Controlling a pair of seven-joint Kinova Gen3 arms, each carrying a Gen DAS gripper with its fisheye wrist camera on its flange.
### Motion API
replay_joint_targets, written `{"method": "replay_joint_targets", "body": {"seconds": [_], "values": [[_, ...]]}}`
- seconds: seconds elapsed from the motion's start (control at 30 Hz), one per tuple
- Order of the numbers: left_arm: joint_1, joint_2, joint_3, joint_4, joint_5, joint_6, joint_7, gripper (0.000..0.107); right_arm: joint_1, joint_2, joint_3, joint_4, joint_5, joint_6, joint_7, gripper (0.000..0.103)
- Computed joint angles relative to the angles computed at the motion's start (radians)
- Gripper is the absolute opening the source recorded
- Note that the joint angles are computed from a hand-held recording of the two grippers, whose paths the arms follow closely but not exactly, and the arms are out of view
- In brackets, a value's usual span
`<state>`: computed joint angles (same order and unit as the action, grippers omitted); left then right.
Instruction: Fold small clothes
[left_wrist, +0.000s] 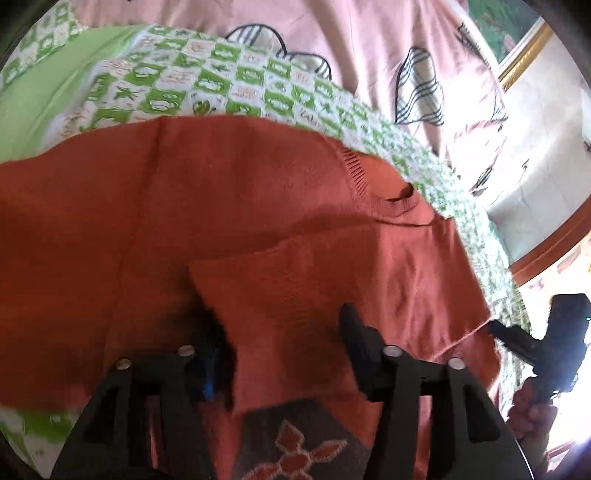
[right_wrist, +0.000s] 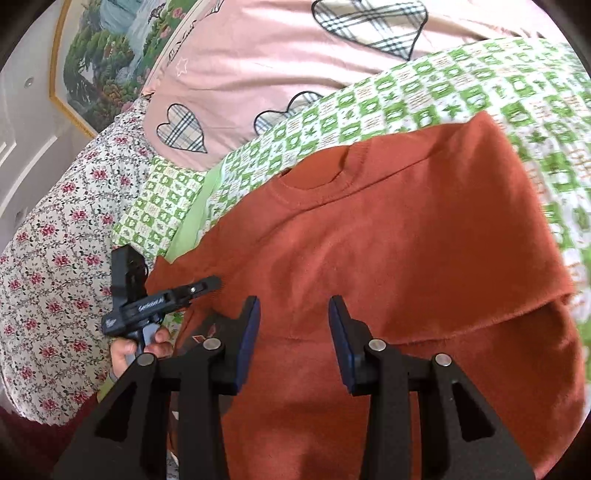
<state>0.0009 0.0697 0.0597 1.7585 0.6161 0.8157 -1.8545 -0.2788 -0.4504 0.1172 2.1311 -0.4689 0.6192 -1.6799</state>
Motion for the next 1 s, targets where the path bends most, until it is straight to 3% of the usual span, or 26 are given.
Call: {"method": "replay_joint_targets", "body": {"seconds": [0.03,0.07,0.13,0.2,0.27,0.37,0.5,0.57,0.63,0.73,0.77,0.8,0.83,0.9,1.0], "values": [[0.024,0.001,-0.007,-0.002,-0.041,-0.023,0.026,0.013,0.018,-0.014,-0.004,0.003,0.011,0.006,-0.009,0.04],[0.037,-0.007,-0.001,0.002,-0.08,-0.048,0.057,0.006,0.054,-0.033,-0.018,0.004,0.038,0.016,-0.034,0.04],[0.058,-0.069,-0.001,0.041,-0.125,-0.127,0.087,0.005,0.139,-0.067,-0.056,-0.004,0.107,0.043,-0.093,0.041],[0.06,-0.103,0.023,0.079,-0.193,-0.198,0.138,0.005,0.225,-0.086,-0.071,-0.023,0.187,0.08,-0.147,0.049],[0.033,-0.095,0.043,0.089,-0.229,-0.211,0.178,0.004,0.269,-0.064,-0.068,-0.048,0.25,0.101,-0.175,0.056],[0.083,-0.085,-0.028,0.089,-0.195,-0.199,0.19,0.005,0.258,0.02,-0.023,-0.103,0.289,0.13,-0.15,0.057],[0.065,-0.11,0.012,0.112,-0.285,-0.253,0.289,0.005,0.238,0.17,0.021,-0.168,0.282,0.151,-0.094,0.057],[0.077,-0.116,-0.02,0.12,-0.283,-0.258,0.335,0.005,0.265,0.222,0.006,-0.183,0.279,0.154,-0.089,0.057],[0.086,-0.102,-0.037,0.108,-0.28,-0.236,0.327,0.005,0.272,0.258,0.021,-0.184,0.239,0.14,-0.047,0.057],[0.087,-0.099,-0.005,0.096,-0.349,-0.231,0.36,0.005,0.29,0.289,-0.004,-0.185,0.234,0.116,-0.028,0.057],[0.083,-0.1,0.003,0.097,-0.352,-0.234,0.363,0.004,0.298,0.294,-0.016,-0.19,0.237,0.117,-0.019,0.042],[0.093,-0.1,-0.008,0.097,-0.34,-0.236,0.357,0.004,0.293,0.301,-0.009,-0.195,0.223,0.117,-0.001,0.021],[0.092,-0.099,-0.011,0.096,-0.317,-0.238,0.344,0.004,0.28,0.297,0.016,-0.197,0.202,0.119,0.012,0.011],[0.122,-0.099,-0.025,0.084,-0.306,-0.234,0.34,0.004,0.308,0.256,0.012,-0.189,0.208,0.097,0.037,0.01],[0.125,-0.081,0.031,0.073,-0.402,-0.256,0.395,0.004,0.34,0.234,-0.015,-0.19,0.248,0.098,0.017,0.01]]}}
